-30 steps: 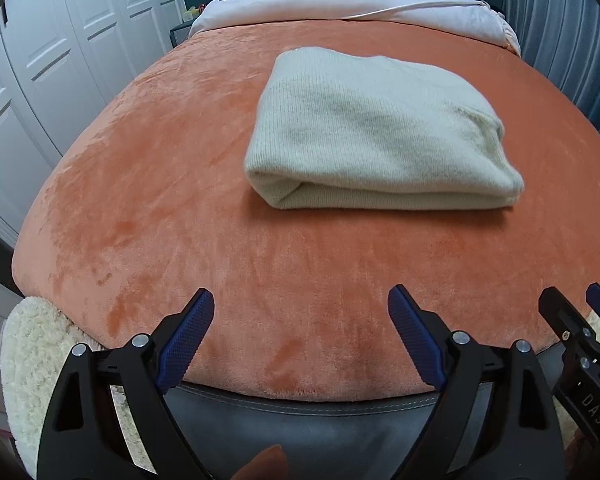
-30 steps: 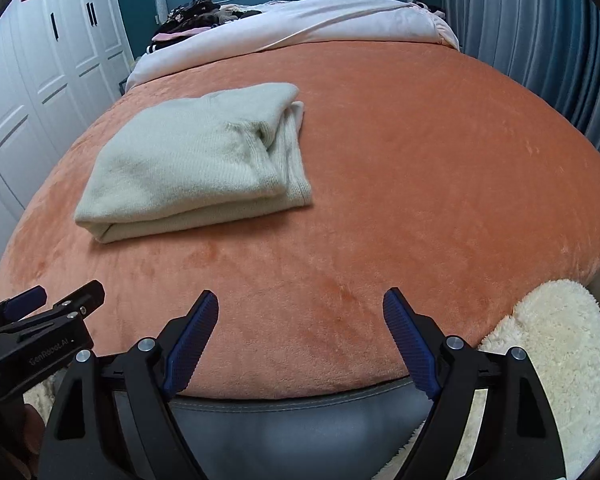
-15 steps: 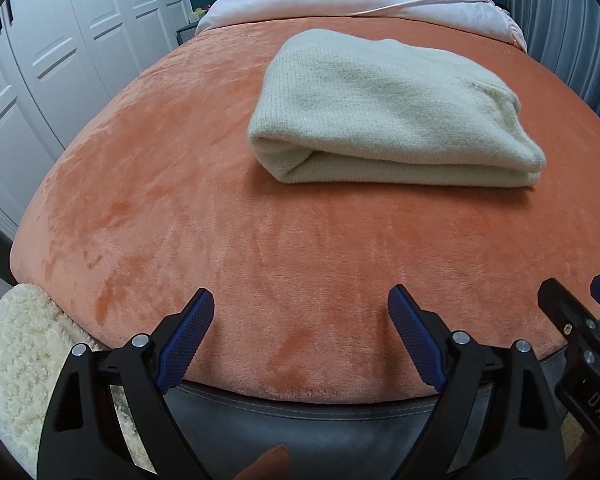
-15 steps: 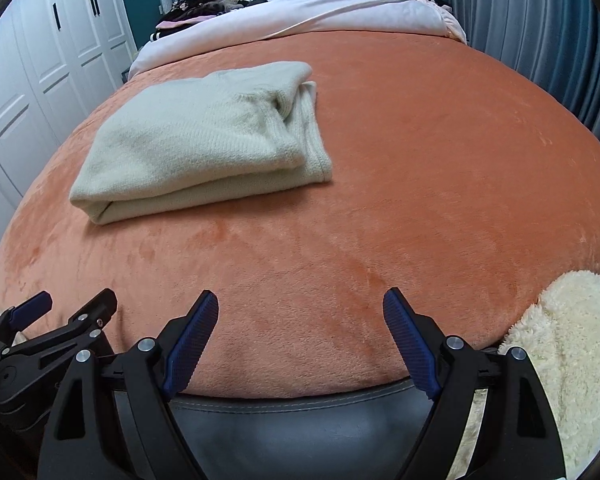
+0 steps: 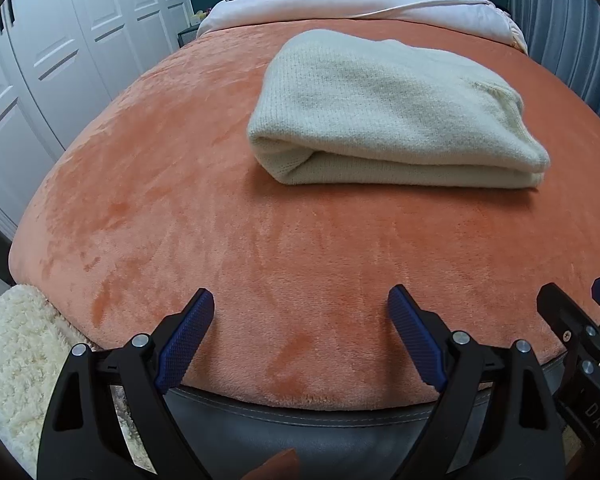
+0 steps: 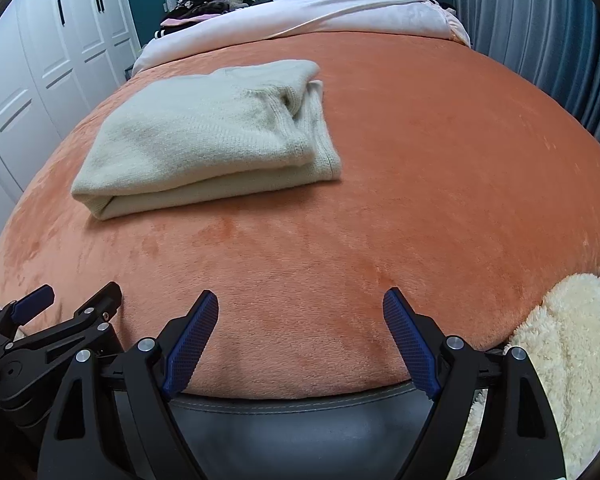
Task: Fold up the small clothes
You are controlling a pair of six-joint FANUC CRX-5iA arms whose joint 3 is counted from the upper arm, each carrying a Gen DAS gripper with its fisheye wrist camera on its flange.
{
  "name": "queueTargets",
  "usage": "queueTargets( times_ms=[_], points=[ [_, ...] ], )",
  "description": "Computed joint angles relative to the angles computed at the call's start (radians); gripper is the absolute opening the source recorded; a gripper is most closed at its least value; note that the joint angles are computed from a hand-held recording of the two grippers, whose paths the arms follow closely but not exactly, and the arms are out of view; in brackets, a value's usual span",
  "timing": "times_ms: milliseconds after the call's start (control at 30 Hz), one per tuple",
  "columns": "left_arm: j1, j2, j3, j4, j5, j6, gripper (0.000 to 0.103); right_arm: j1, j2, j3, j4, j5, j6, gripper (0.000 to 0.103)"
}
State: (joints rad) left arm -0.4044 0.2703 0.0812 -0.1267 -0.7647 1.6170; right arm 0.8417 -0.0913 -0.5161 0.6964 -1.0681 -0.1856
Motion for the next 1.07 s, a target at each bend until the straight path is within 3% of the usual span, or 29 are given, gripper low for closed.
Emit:
queueTargets(
  times_ms=[633, 1067],
  points=[
    [-0.020, -0.001, 0.000, -0.039, 0.013, 0.022, 0.086, -0.012, 0.017, 0.005, -0.005, 0.018, 0.011, 0.082],
    [-0.011, 0.013, 0.007, -0.005, 0.004, 0.005, 0.086, 0.002, 0.031, 0.005, 0.022, 0.023, -0.001, 0.082]
  ],
)
